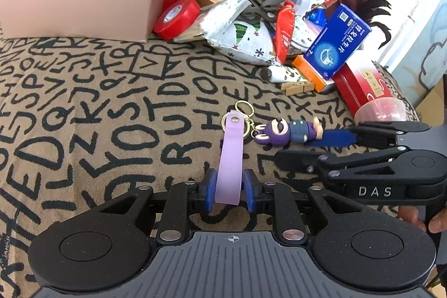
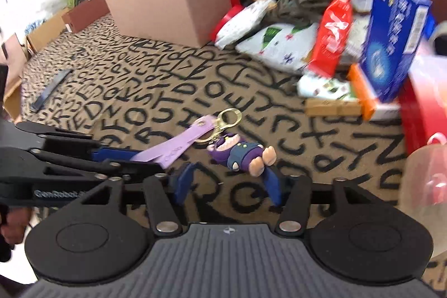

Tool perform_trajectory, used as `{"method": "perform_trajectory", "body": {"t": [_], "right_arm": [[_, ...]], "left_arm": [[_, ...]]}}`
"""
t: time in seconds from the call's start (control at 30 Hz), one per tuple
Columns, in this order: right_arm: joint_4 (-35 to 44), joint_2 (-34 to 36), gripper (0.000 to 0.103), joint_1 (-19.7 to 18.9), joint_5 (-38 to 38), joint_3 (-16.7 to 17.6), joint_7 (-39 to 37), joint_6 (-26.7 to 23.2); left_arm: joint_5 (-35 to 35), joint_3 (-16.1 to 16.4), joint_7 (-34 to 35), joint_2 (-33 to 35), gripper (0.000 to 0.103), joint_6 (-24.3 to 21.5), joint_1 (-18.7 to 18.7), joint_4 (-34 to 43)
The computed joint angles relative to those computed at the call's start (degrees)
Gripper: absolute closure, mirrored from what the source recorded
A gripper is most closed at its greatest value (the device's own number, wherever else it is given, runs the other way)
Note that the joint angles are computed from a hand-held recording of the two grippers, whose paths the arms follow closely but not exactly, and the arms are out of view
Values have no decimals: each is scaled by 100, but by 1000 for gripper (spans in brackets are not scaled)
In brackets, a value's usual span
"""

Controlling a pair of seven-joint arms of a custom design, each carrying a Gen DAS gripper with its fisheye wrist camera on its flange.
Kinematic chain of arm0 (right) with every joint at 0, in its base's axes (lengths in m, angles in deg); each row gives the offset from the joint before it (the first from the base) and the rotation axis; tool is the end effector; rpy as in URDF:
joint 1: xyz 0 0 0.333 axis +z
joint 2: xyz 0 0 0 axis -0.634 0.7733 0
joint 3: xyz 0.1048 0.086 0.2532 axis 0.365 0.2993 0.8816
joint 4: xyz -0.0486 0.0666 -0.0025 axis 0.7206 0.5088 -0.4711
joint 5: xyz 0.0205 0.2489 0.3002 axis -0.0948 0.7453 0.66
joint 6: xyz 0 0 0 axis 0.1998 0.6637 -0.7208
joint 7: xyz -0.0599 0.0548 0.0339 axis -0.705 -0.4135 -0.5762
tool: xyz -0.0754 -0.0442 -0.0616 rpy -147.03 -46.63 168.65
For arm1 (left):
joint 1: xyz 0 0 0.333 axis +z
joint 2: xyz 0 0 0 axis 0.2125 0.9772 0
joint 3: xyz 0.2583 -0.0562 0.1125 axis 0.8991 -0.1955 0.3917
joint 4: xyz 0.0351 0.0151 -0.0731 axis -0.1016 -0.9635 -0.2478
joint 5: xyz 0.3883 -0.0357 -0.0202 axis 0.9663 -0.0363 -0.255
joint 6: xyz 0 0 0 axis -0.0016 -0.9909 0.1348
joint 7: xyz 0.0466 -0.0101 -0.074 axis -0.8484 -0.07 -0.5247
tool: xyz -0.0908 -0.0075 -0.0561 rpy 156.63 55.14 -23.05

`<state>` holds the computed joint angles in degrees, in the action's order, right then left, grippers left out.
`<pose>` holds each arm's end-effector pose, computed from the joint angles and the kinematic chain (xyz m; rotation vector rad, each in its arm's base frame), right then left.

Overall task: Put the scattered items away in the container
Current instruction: 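Grasp the purple figure of the keychain with the right gripper while the left holds the strap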

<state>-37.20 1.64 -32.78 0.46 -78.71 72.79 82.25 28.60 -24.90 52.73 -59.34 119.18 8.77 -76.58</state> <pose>0.7116 0.1681 0.4622 -2.2200 0.9109 -0.1862 0.6051 -0.1398 0.4485 -2.0892 1.6412 -0.9376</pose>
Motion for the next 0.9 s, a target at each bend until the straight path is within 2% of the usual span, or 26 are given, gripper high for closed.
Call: {"method": "perform_trajectory", "body": {"t": [0.1, 0.27, 0.37, 0.4, 0.43, 0.47, 0.53, 0.6, 0.67, 0.73, 0.9], "right_arm": [[-143, -73, 33, 37, -111, -53, -26, 231], [-73, 45, 30, 104, -241, -52, -160, 581], [404, 350, 32, 23, -263, 16, -155, 172], [571, 450, 37, 10, -298, 15, -110, -13], [668, 502, 44, 26, -375, -13, -52, -138], [651, 479, 45, 36, -424, -26, -37, -182], [628, 396, 63, -52, -382, 38, -194, -457], [734, 407, 63, -137, -304, 84, -366, -837], [641, 358, 62, -87, -300, 50, -495, -705], [659, 384, 53, -30, -294, 15, -436, -568], [829, 497, 53, 38, -330, 39, -459, -581]], "left_arm": [[80, 19, -50, 1, 65, -16, -15, 8], [97, 10, -23, 23, 65, -34, -6, 40], [100, 8, -15, 28, 65, -27, -7, 42], [122, 17, -38, 24, 65, -33, -13, 41], [187, 41, -116, 18, 71, -56, -32, 44], [223, 52, -167, 2, 73, -74, -40, 37], [106, 11, -69, -31, 74, -43, 0, -8], [32, -5, 23, -6, 67, -40, 21, 7], [117, 28, -55, 43, 68, -29, -5, 58], [194, 44, -102, 89, 67, -28, -21, 116], [234, 41, -109, 189, 68, 21, 2, 197]]}}
